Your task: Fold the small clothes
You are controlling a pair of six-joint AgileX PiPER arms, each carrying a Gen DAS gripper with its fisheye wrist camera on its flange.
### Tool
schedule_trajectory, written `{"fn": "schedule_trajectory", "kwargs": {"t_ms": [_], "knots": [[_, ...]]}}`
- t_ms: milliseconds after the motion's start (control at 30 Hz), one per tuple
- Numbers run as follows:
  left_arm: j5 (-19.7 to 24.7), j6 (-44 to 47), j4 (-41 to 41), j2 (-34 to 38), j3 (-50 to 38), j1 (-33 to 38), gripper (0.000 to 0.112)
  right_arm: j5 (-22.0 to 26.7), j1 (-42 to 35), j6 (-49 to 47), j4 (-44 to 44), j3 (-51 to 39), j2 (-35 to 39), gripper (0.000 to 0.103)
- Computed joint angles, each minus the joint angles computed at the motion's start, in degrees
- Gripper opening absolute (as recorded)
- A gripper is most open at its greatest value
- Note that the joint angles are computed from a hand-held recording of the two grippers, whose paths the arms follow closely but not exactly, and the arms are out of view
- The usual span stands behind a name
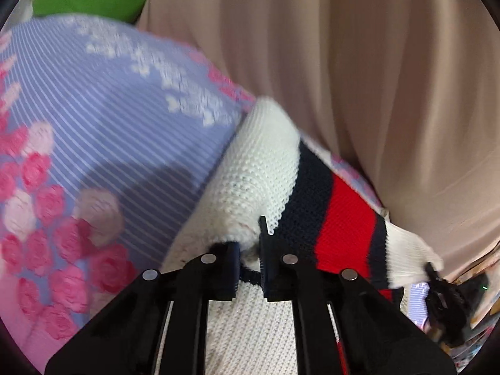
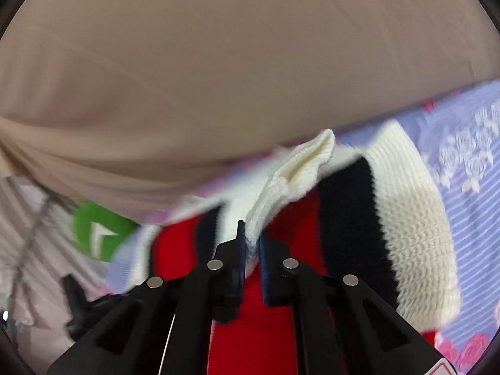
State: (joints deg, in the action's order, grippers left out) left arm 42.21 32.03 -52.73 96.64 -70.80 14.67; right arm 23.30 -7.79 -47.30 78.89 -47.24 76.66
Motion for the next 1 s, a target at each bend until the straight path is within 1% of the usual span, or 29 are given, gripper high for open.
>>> {"fn": "schedule_trajectory", "kwargs": {"t_ms": [33, 67, 100, 133, 167, 200, 233, 267, 300, 333, 367, 400, 433, 467, 500, 533, 567, 600, 633, 667, 733, 767, 800, 833, 867, 900, 933, 967, 1000], "knots": [[-0.76, 0.99, -0.33, -1.27, 0.87, 0.32, 0.009, 0.12, -0.6, -1.56, -0.02, 1.94, -2.7, 0.007], [-1.22, 3.05, -1.4, -2.02, 1.76, 0.73, 0.009, -1.19, -0.69, -0.94, -2.33, 3.21, -3.1, 0.007], [-1.45, 4.01, -1.12, -1.9, 2.06, 0.28, 0.009, -3.66, -0.59, 1.97, -6.93, 4.32, -1.22, 0.007], [-2.55, 2.68, 1.43, -1.16, 1.89, -1.15, 0.009, -3.83, -0.88, 7.17, -12.66, 3.13, 2.95, 0.007], [-4.11, -0.67, 5.64, 0.25, 1.6, -3.42, 0.009, -3.34, -1.36, 12.61, -17.86, 3.07, 7.05, 0.007], [-5.26, -2.11, 7.56, 1.21, 2.06, -4.87, 0.009, -2.41, -1.79, 15.76, -20.77, 2.15, 8.85, 0.005], [-7.6, -1.71, 7.18, 1.16, 3.65, -5.95, 0.009, -1.86, -2.27, 16.62, -21.39, 2.22, 8.36, 0.005], [-10.13, 0.05, 6.16, 0.03, 5.46, -6.56, 0.009, -1.13, -3.05, 15.2, -19.72, 3.38, 5.71, 0.006], [-10.95, 0.27, 6.33, -0.63, 6.06, -6.93, 0.009, 1.59, -5.78, 13.73, -19.05, 4.81, 2.67, 0.008], [-10.9, 0.75, 5.64, -0.87, 6.35, -6.8, 0.009, 2.34, -6.42, 14.56, -20.26, 5.71, -0.17, 0.01], [-10.33, 2.24, 4.05, -0.79, 6.54, -6.33, 0.009, 0.8, -5.69, 17.68, -23.53, 6.48, -2.42, 0.012], [-10.22, 4.04, 2.27, -0.66, 6.92, -5.87, 0.01, -1.88, -4.7, 23.08, -29.08, 7.74, -5.27, 0.017], [-10.0, 6.64, 0.13, -0.64, 7.51, -5.15, 0.01, -4.56, -4.22, 28.4, -34.81, 9.06, -8.0, 0.017], [-9.96, 10.75, -3.22, -0.62, 8.62, -4.33, 0.011, -5.99, -3.94, 33.16, -40.54, 10.31, -11.25, 0.018], [-9.64, 15.62, -7.19, -1.05, 10.35, -3.02, 0.011, -5.74, -3.28, 37.09, -45.05, 10.21, -13.07, 0.02], [-9.24, 18.42, -9.7, -1.17, 11.42, -1.95, 0.011, -4.13, -2.72, 39.04, -47.28, 9.33, -14.23, 0.023], [-9.14, 18.94, -10.63, -1.12, 11.01, -2.0, 0.011, -2.77, -0.87, 39.25, -47.22, 7.78, -14.19, 0.031], [-9.03, 18.51, -10.28, -1.21, 10.9, -2.04, 0.011, -2.21, 1.24, 37.37, -44.88, 4.9, -11.87, 0.039], [-8.98, 18.68, -10.3, -1.2, 10.89, -2.05, 0.011, -1.27, 1.94, 36.92, -44.75, 2.39, -9.88, 0.04], [-9.06, 19.16, -10.69, -1.26, 10.94, -2.36, 0.011, -1.81, 3.57, 38.49, -46.91, 1.1, -7.82, 0.04], [-7.46, 20.71, -11.48, -1.17, 10.92, -1.11, 0.011, -3.28, 6.83, 48.05, -56.6, -0.59, -2.83, 0.039], [-7.1, 20.64, -11.58, -1.08, 10.77, -1.03, 0.011, -4.26, 7.89, 53.77, -61.92, -0.99, -0.01, 0.035], [-7.73, 21.7, -12.84, -1.12, 11.67, -1.49, 0.011, -4.61, 7.38, 57.72, -66.24, -1.17, 3.04, 0.031], [-7.6, 22.33, -13.12, -0.87, 11.64, -1.16, 0.011, -5.99, 7.03, 59.57, -68.26, -0.23, 5.24, 0.025], [-7.55, 22.69, -12.84, -0.75, 11.5, -0.87, 0.012, -8.51, 6.18, 60.01, -68.0, 1.33, 5.14, 0.016], [-7.71, 22.91, -12.62, -0.81, 11.48, -0.71, 0.012, -8.74, 5.49, 62.26, -68.2, 1.97, 4.35, 0.008], [-8.15, 22.83, -12.43, -1.0, 11.55, -0.98, 0.012, -6.68, 5.0, 66.2, -70.69, 1.33, 3.44, 0.005], [-8.52, 21.98, -11.83, -1.17, 11.37, -1.46, 0.012, -5.64, 5.19, 71.37, -75.47, 0.66, 2.19, 0.008], [-8.42, 21.94, -11.88, -1.16, 11.34, -1.38, 0.012, -5.04, 6.45, 76.22, -81.2, 0.19, 0.8, 0.02]]}}
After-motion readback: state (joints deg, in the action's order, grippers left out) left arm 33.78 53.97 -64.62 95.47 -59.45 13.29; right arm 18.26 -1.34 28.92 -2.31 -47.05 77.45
